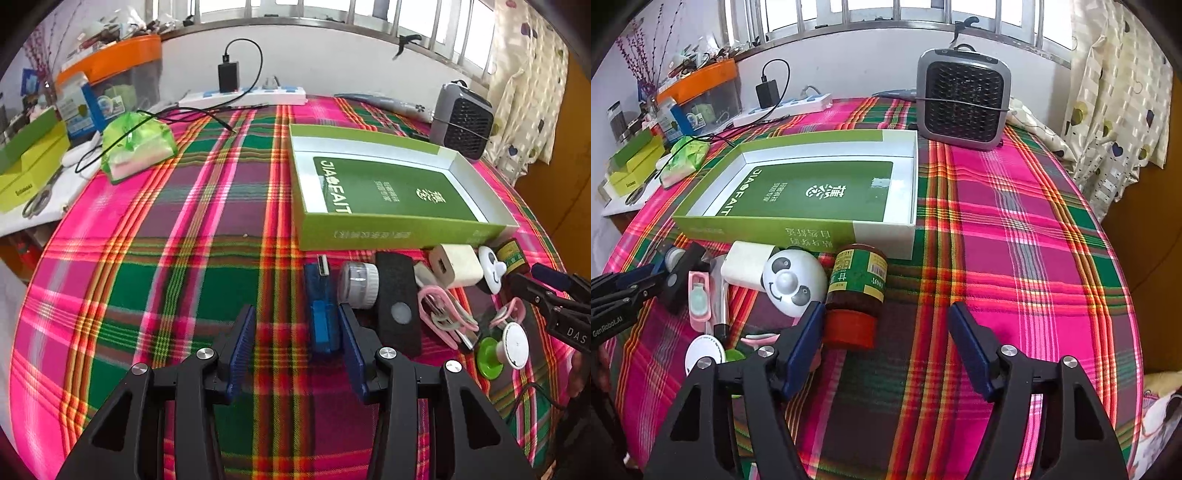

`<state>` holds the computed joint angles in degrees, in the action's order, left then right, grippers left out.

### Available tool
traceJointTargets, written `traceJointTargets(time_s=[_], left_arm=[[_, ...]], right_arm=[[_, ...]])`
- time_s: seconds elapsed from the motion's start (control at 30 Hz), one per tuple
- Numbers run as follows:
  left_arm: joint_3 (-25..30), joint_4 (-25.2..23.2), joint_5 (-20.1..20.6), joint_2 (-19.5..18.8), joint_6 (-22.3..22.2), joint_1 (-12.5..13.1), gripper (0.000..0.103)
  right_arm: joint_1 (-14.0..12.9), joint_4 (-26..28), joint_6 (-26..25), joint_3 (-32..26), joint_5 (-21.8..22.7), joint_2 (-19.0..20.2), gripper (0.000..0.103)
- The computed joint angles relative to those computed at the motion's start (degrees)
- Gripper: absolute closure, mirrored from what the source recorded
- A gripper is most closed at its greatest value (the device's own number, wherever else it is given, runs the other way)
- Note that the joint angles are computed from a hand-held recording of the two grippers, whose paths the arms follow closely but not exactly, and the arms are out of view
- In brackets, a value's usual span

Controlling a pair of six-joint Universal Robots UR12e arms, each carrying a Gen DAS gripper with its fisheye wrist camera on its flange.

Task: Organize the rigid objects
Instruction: 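Reach the left tool to the blue USB stick while the right tool reaches the red-capped jar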

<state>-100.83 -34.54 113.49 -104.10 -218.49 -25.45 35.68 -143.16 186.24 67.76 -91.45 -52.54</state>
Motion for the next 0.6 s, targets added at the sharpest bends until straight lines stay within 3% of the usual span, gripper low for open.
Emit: traceJointTargets(time_s=[0.37, 0.6], left_arm=[[0.9, -0.2, 0.7, -0.9, 1.8, 0.3, 0.061], [0.6, 1.1, 0.1, -0.8, 2.2, 0.3, 0.076]], right_arm=[[0.1, 1.7, -0.1, -1.7, 0.3, 1.1, 0.05], [0.1, 1.4, 0.1, -1.7, -0.1, 1.1, 0.064]])
